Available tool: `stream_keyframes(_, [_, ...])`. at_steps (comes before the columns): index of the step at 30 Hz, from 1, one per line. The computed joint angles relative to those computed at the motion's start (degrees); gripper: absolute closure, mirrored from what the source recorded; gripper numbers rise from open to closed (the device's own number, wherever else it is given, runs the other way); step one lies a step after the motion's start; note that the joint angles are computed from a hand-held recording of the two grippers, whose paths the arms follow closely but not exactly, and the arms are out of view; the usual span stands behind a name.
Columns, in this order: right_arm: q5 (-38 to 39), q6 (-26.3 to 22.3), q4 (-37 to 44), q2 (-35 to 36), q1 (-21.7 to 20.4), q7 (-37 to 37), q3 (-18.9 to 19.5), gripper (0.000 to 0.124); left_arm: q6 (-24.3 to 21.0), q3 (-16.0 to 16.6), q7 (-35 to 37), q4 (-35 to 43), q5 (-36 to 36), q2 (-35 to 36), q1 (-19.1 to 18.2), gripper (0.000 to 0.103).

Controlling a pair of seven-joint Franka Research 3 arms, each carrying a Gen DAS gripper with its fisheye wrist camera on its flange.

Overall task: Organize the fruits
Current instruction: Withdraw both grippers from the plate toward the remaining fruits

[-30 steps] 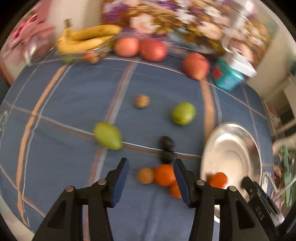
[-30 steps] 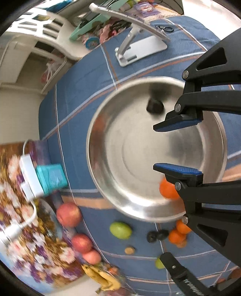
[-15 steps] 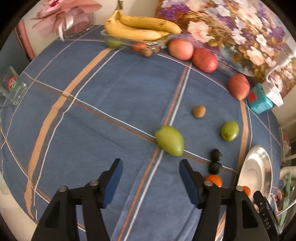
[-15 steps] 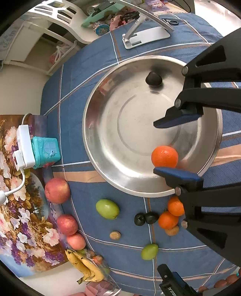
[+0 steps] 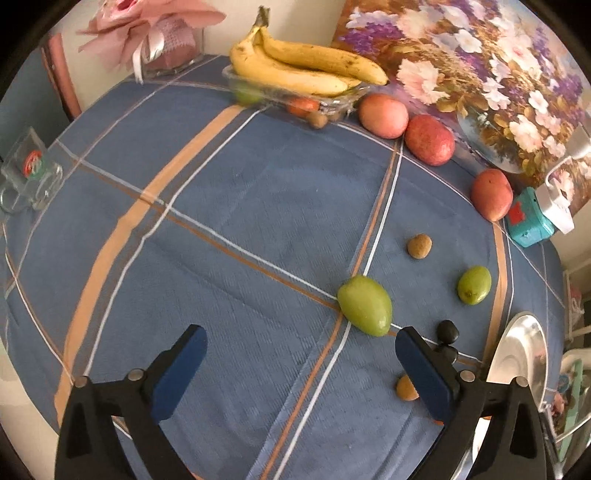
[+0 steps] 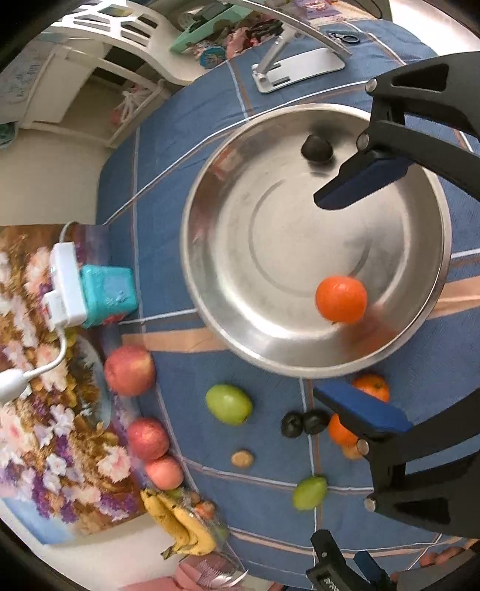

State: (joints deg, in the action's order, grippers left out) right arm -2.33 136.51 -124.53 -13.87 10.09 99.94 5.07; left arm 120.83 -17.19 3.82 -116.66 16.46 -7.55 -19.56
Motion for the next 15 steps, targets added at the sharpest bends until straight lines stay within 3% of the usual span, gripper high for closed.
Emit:
stream_keyframes(6, [5.2, 2.1, -1.0, -0.8, 1.6, -1.9, -0.4, 0.028, 0.0, -0.3, 2.4, 1.0, 3.1, 0.5, -0.2, 0.0])
stream_keyframes(15, [8.9, 2.1, -1.8, -1.1, 3.0, -5.7, 0.1, 0.028, 4.1, -0.1, 4.5, -0.1, 2.7, -0.3, 0.0, 0.0])
